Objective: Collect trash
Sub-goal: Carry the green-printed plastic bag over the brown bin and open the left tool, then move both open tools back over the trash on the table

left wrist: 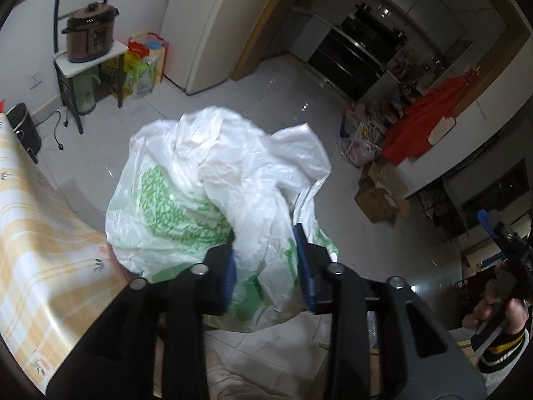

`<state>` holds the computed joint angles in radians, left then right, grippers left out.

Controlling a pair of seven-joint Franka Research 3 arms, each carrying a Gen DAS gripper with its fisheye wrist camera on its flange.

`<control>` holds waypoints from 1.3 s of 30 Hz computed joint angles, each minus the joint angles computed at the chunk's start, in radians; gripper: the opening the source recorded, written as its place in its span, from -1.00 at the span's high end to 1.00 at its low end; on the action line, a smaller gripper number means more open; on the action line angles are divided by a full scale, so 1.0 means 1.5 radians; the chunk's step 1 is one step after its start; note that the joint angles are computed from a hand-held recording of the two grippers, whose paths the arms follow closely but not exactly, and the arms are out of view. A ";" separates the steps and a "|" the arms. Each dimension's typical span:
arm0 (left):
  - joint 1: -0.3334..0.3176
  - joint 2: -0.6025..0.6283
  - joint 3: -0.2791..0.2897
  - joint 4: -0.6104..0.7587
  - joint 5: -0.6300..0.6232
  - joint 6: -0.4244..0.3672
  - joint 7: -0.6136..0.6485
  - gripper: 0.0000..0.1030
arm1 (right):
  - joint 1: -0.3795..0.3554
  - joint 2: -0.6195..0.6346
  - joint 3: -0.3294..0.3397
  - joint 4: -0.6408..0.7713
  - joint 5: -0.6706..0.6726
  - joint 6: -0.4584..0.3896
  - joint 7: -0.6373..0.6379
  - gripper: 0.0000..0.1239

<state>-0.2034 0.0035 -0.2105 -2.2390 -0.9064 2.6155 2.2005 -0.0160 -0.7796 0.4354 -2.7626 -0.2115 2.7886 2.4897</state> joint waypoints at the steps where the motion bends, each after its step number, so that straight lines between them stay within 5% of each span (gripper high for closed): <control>1: 0.000 0.014 0.000 0.012 0.003 -0.002 0.000 -0.03 | 0.000 -0.001 0.000 -0.002 0.000 -0.001 0.002 -0.58; 7: 0.016 0.028 -0.012 0.033 -0.063 -0.009 0.033 -0.54 | 0.000 0.008 -0.001 0.002 0.001 0.009 0.000 -0.58; 10: 0.021 0.009 -0.007 0.028 -0.089 -0.022 0.063 -0.62 | 0.003 0.022 0.000 0.008 0.001 0.024 -0.005 -0.58; 21: 0.017 0.049 -0.008 0.097 0.058 -0.087 -0.050 -0.71 | 0.019 0.039 0.004 0.020 0.018 0.051 -0.023 -0.58; 26: 0.023 0.117 -0.012 0.177 0.189 -0.168 -0.183 -0.83 | 0.025 0.001 -0.004 -0.005 0.032 0.039 -0.021 -0.58; 32: 0.043 0.170 -0.030 0.232 0.243 -0.230 -0.274 -0.83 | 0.028 -0.040 -0.008 -0.029 0.046 0.023 -0.018 -0.58; 39: 0.055 0.110 -0.043 0.180 0.237 -0.163 -0.256 -0.83 | 0.027 -0.055 -0.014 -0.037 0.056 0.023 -0.025 -0.58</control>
<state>-0.1205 0.1687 -0.2743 -1.9693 -0.5514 2.3712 1.8160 0.0243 -0.8627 0.4147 -2.8175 -0.1279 2.8231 2.4522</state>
